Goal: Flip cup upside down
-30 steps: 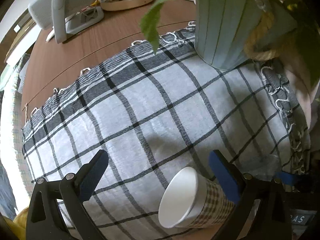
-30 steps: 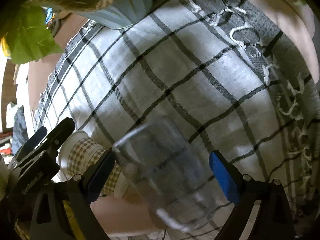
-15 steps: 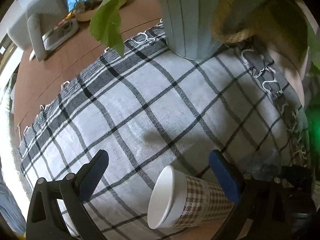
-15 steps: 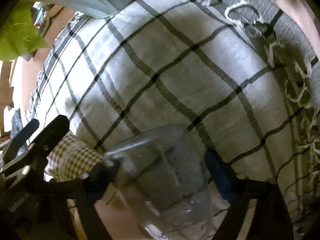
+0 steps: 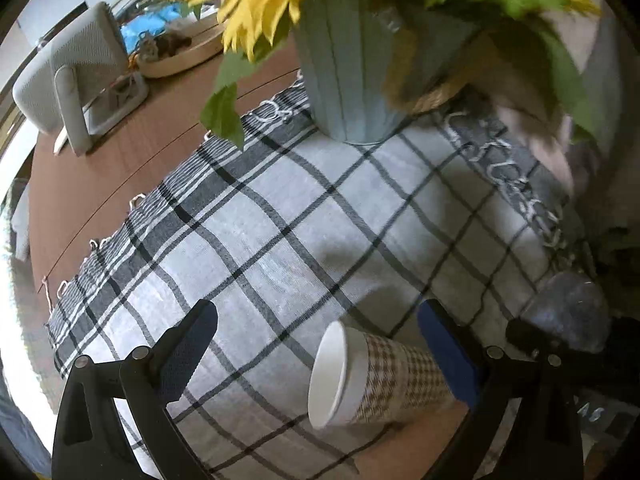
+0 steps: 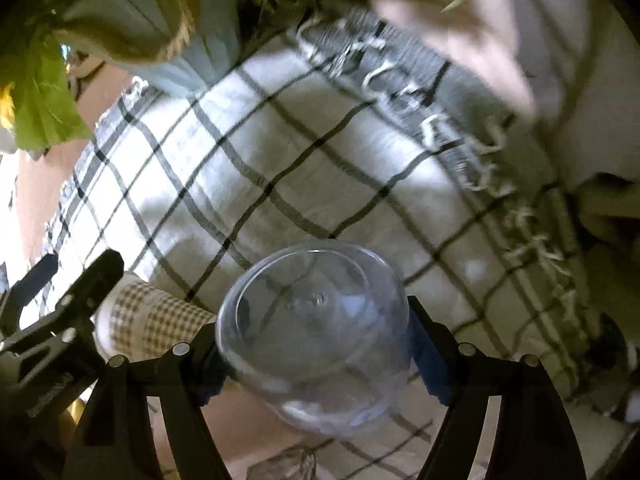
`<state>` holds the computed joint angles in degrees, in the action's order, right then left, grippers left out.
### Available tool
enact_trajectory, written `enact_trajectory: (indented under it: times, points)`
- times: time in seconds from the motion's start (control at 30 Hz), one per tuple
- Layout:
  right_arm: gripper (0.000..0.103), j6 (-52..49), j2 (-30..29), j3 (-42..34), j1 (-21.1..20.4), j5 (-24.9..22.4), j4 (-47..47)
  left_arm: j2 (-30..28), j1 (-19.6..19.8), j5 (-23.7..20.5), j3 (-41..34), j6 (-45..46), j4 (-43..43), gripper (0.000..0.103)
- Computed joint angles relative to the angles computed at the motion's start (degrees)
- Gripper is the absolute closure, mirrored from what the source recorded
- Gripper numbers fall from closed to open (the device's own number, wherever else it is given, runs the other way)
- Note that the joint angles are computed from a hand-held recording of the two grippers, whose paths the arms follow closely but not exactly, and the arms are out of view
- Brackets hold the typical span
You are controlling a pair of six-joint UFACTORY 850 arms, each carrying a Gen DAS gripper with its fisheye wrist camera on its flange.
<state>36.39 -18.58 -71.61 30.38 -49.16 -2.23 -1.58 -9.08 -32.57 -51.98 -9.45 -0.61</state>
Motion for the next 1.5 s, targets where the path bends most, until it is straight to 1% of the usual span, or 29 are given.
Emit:
enact_trajectory:
  times: [0.1,0.13,0.17,0.2,0.23,0.27,0.3,0.4,0.6,0.67,0.77,0.83,0.9,0.97,1.0,1.1,1.2,1.33,1.4,1.5]
  points:
    - [0.029,5.3,1.7,-0.8,1.5,-1.9,-4.1,2.2,1.2,-0.2,0.5,7.1,-5.2,0.001]
    - [0.029,6.4,1.3,-2.5,1.7,-3.0,-5.0,2.5,1.9,-0.1,0.6,9.4,-6.4,0.001]
    - [0.029,8.6,2.3,-1.9,2.0,-3.4,-7.1,3.5,2.4,-0.1,0.9,12.1,-8.3,0.001]
    - [0.029,12.5,4.7,0.1,4.8,-3.9,-8.1,4.5,2.9,0.0,1.2,14.9,-10.4,0.001]
    - [0.029,15.5,5.6,1.4,6.3,-3.6,-9.5,5.4,3.2,0.0,1.5,16.4,-11.3,0.001]
    - [0.029,17.9,7.4,2.3,7.8,-4.7,-10.4,6.4,3.8,-0.3,1.6,18.9,-13.0,0.001]
    - [0.029,19.2,9.0,2.8,8.3,-5.6,-11.2,7.4,4.4,-0.6,1.8,22.2,-15.4,0.001]
    - [0.029,25.5,9.7,1.1,11.2,-8.2,-14.1,10.4,6.4,-1.0,2.8,31.5,-21.0,0.001]
    - [0.029,39.8,12.3,-1.4,20.2,-13.9,-18.8,17.0,11.4,-2.1,6.1,50.1,-29.5,0.001]
    - [0.029,43.5,12.2,-1.8,22.4,-14.4,-19.1,19.7,13.7,-2.1,7.8,57.1,-32.4,0.001]
    - [0.029,50.9,12.0,-1.4,26.0,-14.2,-19.4,22.1,16.6,-2.9,9.6,65.5,-35.3,0.001]
    - [0.029,55.8,12.4,-0.2,28.0,-12.9,-19.3,23.3,18.5,-3.8,10.7,69.9,-36.1,0.001]
    - [0.029,60.4,12.8,1.2,29.6,-10.6,-19.3,23.8,20.5,-5.1,11.3,72.8,-36.1,0.001]
    - [0.029,66.2,13.2,3.1,31.5,-7.4,-18.9,24.1,22.3,-6.1,11.9,75.0,-35.7,0.001]
    - [0.029,67.8,13.3,3.8,31.9,-6.1,-18.8,24.2,22.9,-6.1,12.2,75.8,-35.4,0.001]
    - [0.029,71.9,13.4,6.3,33.1,-0.1,-16.0,24.4,24.7,-5.7,13.5,78.2,-33.8,0.001]
    - [0.028,72.0,13.1,8.0,33.3,6.1,-11.9,23.3,25.8,-6.3,13.8,79.1,-31.7,0.001]
    - [0.028,66.8,11.3,9.5,32.3,14.4,-2.3,21.3,25.7,-5.2,13.9,77.4,-27.3,0.001]
    - [0.028,64.5,10.4,10.2,31.7,17.2,1.5,19.8,25.4,-4.5,13.7,75.6,-24.8,0.001]
    - [0.028,62.8,9.0,10.4,30.5,17.6,4.0,18.0,24.7,-2.9,13.5,73.1,-22.1,0.001]
